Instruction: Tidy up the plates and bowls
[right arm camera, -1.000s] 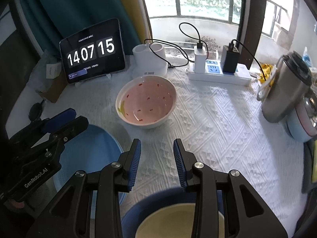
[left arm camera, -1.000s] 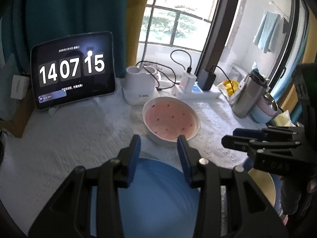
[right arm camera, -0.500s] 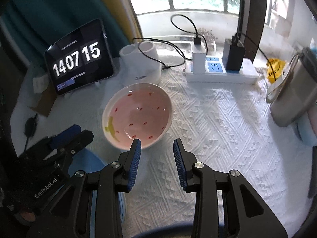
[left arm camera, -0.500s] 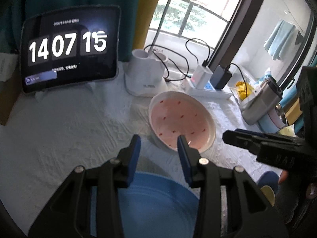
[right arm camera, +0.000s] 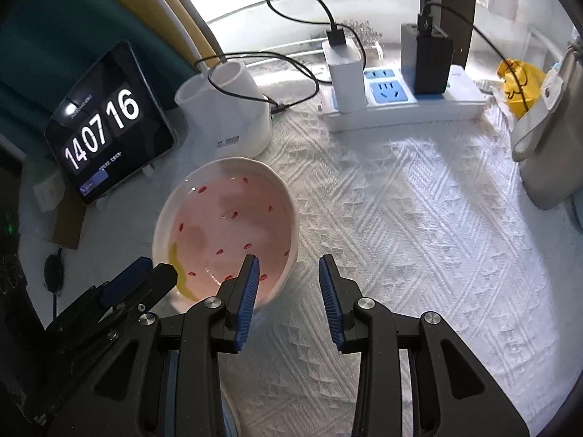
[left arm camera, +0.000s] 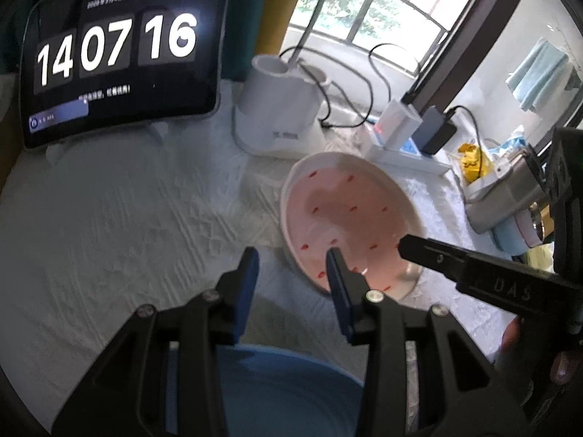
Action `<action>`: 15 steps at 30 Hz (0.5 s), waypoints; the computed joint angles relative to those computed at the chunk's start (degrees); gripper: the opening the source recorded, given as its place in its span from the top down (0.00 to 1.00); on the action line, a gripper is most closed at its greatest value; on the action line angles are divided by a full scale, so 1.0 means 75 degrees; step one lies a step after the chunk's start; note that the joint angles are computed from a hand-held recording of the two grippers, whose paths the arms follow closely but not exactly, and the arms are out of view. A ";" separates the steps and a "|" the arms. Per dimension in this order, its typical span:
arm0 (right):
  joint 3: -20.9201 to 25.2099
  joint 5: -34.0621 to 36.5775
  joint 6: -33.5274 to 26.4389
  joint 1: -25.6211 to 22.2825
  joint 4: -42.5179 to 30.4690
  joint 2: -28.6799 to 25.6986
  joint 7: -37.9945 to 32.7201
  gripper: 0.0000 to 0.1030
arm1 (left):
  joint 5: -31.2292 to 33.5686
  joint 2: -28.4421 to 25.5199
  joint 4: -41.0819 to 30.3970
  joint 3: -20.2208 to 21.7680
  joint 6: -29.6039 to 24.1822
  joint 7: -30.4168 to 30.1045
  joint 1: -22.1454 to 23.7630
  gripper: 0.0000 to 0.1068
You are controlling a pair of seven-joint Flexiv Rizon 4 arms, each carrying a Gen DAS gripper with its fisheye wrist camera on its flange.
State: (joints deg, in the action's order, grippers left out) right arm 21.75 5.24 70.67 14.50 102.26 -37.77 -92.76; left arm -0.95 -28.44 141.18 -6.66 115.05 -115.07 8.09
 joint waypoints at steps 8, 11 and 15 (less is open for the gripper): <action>-0.0109 -0.0121 -0.0322 0.0154 -0.0201 -0.0266 0.0089 0.65 | 0.0087 -0.0209 -0.0218 -0.0130 -0.0173 0.0107 0.0086 0.62; 0.0095 0.0035 -0.0713 -0.0015 -0.0427 -0.0436 -0.0058 0.66 | 0.0154 -0.0299 -0.0284 -0.0236 -0.0202 0.0177 0.0177 0.62; 0.0168 0.0205 -0.0618 -0.0076 -0.0407 -0.0453 -0.0318 0.76 | 0.0089 -0.0400 -0.0380 -0.0058 -0.0071 0.0364 -0.0072 0.63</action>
State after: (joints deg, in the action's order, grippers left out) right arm 23.01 6.78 66.03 13.93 99.21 -41.16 -95.14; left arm -0.28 -31.43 138.33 -7.09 114.52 -112.33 7.55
